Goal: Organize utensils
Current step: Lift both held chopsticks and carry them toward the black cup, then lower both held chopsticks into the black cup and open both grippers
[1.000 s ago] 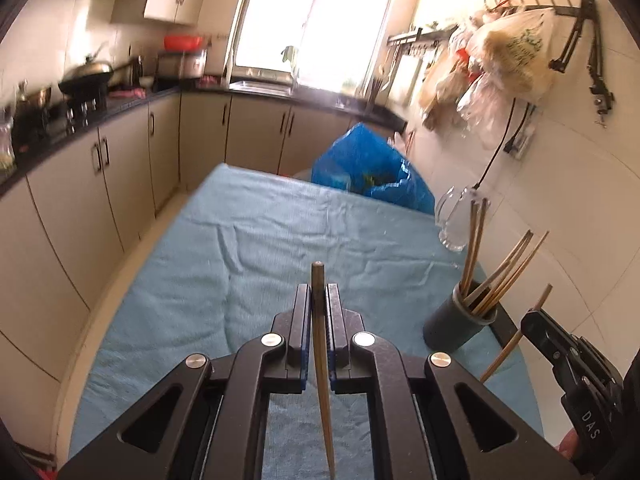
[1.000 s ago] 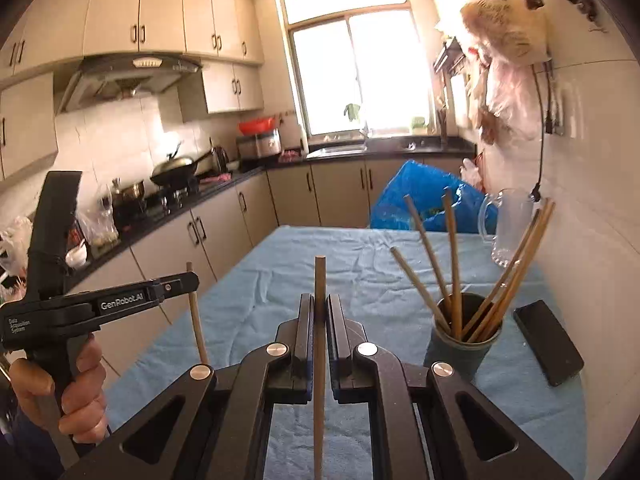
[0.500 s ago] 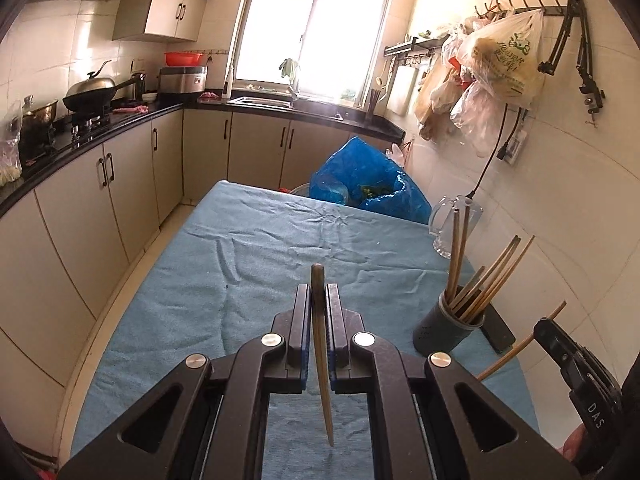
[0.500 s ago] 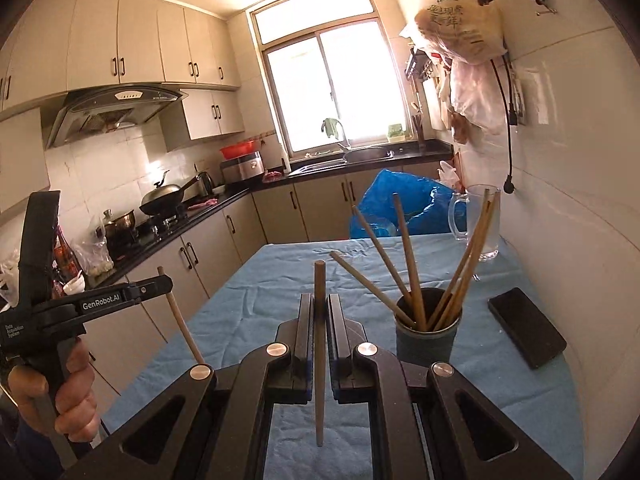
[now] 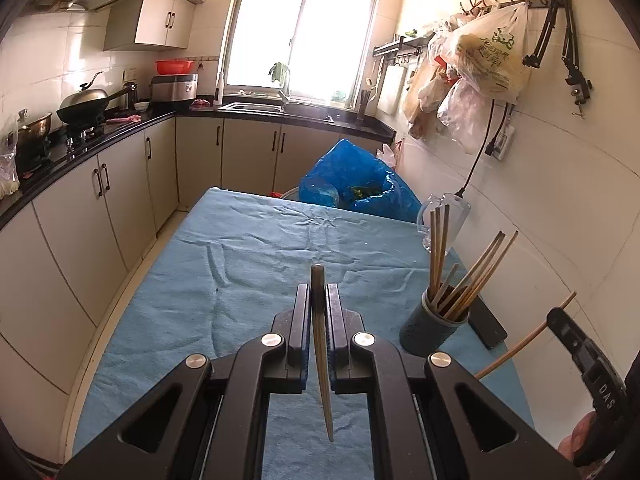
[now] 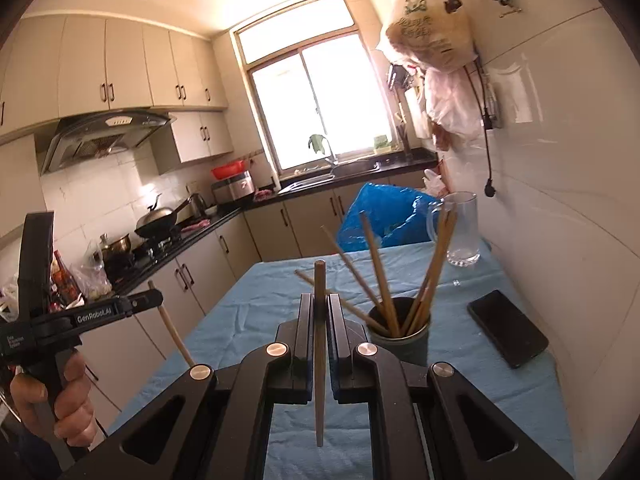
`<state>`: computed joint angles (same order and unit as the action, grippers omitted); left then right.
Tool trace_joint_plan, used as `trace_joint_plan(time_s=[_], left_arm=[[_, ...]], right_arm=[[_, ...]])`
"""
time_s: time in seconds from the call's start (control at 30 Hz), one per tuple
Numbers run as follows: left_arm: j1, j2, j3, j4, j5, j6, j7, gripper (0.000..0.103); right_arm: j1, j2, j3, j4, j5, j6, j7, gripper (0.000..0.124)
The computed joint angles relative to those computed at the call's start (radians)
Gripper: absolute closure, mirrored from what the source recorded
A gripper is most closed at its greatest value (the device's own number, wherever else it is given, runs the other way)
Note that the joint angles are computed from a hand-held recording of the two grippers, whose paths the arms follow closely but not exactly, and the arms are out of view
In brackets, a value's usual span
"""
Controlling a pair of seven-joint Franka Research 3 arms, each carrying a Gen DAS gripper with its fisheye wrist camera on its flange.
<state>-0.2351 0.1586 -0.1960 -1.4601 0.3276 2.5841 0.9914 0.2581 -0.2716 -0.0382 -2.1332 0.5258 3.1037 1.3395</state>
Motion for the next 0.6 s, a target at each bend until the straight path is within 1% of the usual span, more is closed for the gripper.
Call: trace_joint_plan(time_s=[0.4, 0.6], left_arm=[[-0.007, -0.009, -0.01, 0.004, -0.025, -0.009, 0.024, 0.097], [-0.014, -0.001, -0.017, 0.032, -0.039, -0.017, 0.047, 0.097]], right_arm=[[-0.049, -0.065, -0.003, -0.055, -0.019, 0.044, 0.068, 0.117], [-0.07, -0.1, -0.006, -0.088, -0.038, 0.064, 0.099, 0.117]])
